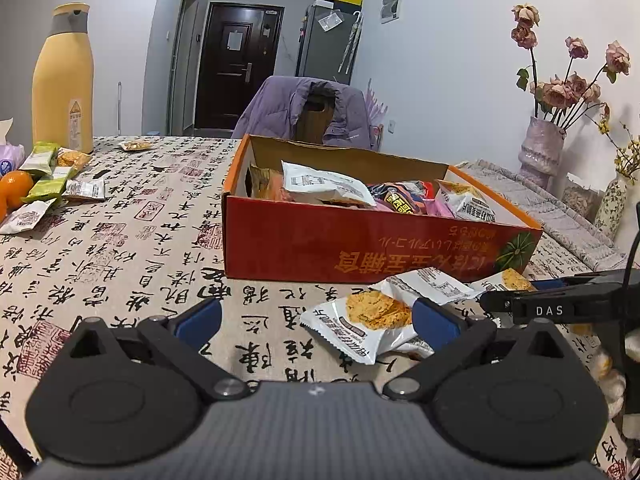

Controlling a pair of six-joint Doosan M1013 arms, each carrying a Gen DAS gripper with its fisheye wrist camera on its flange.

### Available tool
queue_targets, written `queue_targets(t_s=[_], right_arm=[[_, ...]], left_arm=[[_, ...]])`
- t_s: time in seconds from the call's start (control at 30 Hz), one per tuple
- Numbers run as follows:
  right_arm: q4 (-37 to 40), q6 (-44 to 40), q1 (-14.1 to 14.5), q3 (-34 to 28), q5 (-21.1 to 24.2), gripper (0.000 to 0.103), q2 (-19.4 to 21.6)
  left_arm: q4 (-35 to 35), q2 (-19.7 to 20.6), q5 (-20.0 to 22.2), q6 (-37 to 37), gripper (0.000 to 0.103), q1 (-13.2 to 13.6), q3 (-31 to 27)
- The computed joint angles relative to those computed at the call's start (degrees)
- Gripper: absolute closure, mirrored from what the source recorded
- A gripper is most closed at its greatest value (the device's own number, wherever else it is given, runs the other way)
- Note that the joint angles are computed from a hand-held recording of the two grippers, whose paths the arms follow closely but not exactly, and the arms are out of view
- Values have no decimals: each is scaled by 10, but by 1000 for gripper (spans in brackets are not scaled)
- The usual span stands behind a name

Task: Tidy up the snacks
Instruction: 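Grasp a biscuit packet with the right tool and lift it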

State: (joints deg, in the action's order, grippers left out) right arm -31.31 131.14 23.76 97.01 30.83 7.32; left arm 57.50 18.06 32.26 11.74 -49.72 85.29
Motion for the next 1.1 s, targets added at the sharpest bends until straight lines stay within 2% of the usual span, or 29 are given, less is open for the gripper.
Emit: queue_targets(t_s=[0.07,0.27,0.47,0.67,0.83,1.1], right_arm=[[-35,23,8,4,4,46,-2],[-163,132,28,31,-12,48,-21],[-256,249,30,55,-29,48,-36],[-265,272,27,60,-34,48,-39],[-285,296,28,63,-36,47,-40],[-278,301,22,67,-52,47,-43]], left_arm=[[0,0,0,0,0,0,0],[-2,0,-1,2,0,0,-1],[-5,1,5,6,0,-1,-2],[-62,15,44,89,0,-4,-31],[-161,31,58,180,0,2,-66],[-224,66,111,229,0,5,-127]])
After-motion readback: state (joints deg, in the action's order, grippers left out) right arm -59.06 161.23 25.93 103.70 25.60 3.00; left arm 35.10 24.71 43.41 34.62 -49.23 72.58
